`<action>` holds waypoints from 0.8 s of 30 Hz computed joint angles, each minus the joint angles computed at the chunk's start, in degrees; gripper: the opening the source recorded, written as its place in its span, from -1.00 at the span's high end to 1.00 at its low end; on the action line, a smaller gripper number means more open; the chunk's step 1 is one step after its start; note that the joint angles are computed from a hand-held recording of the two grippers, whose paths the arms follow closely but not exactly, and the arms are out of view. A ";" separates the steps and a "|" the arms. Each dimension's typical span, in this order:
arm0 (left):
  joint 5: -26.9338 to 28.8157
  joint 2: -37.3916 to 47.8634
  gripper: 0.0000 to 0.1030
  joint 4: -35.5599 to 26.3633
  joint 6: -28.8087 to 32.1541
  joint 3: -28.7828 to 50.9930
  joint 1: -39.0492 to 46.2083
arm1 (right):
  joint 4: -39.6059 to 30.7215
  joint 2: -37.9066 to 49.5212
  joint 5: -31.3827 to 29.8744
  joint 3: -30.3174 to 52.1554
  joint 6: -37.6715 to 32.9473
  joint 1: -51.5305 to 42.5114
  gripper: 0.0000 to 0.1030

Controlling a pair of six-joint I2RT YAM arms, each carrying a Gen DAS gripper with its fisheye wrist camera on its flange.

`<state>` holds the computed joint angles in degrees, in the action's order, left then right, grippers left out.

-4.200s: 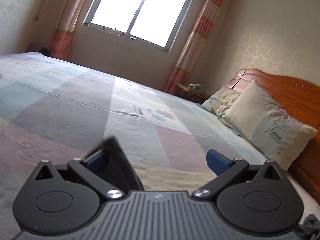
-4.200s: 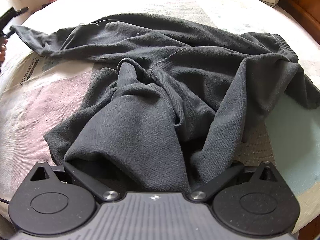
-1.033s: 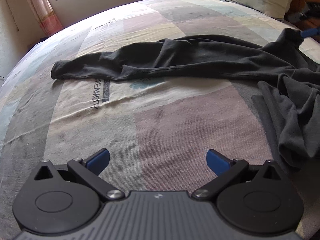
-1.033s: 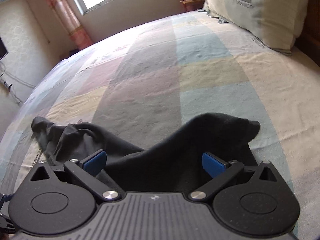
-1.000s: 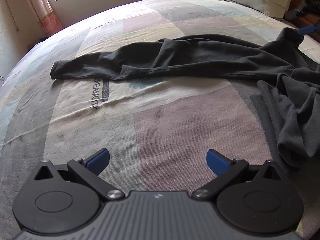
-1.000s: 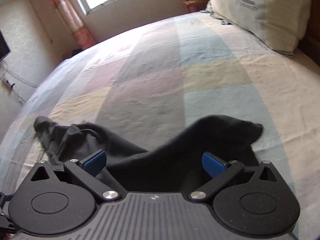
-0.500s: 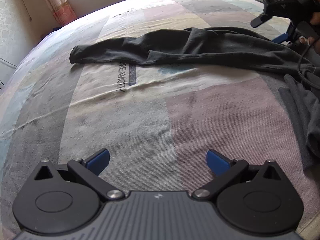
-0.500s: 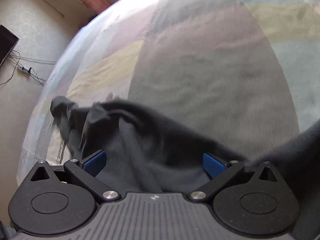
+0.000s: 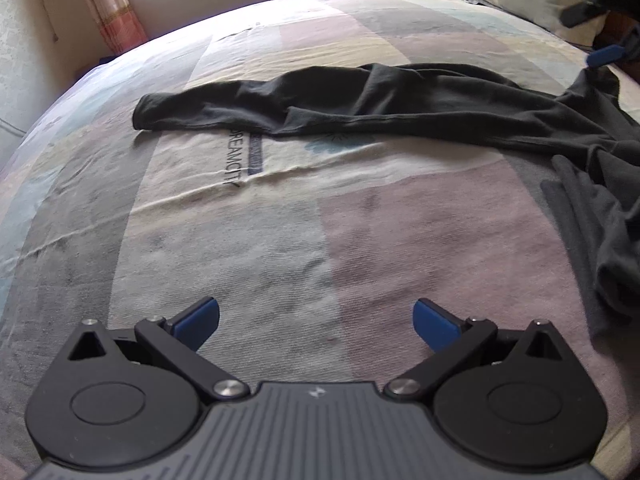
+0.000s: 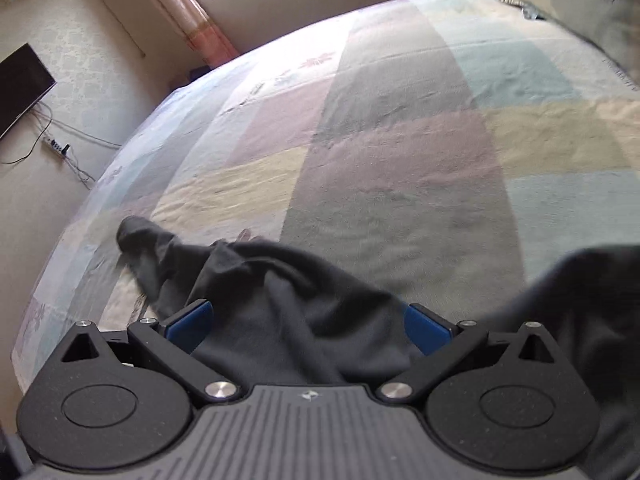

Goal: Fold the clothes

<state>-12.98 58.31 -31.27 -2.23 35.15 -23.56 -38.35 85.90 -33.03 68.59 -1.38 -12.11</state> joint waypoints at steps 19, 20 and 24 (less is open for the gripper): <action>-8.51 -8.00 -0.99 -12.00 -6.03 3.36 -15.24 | -7.17 -8.48 0.20 -7.55 -7.16 -16.42 -1.00; -8.56 -8.13 -0.99 -12.32 -6.01 3.37 -15.51 | -7.11 -7.90 1.66 -8.19 -7.60 -16.61 -1.00; -8.61 -6.75 -0.99 -12.16 -6.15 3.34 -16.44 | -10.56 -9.83 -0.45 -14.18 -13.72 -23.10 -1.00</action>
<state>-21.59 51.56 -43.43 -8.38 38.49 -40.00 -48.92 76.07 -33.48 54.41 -15.09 -35.21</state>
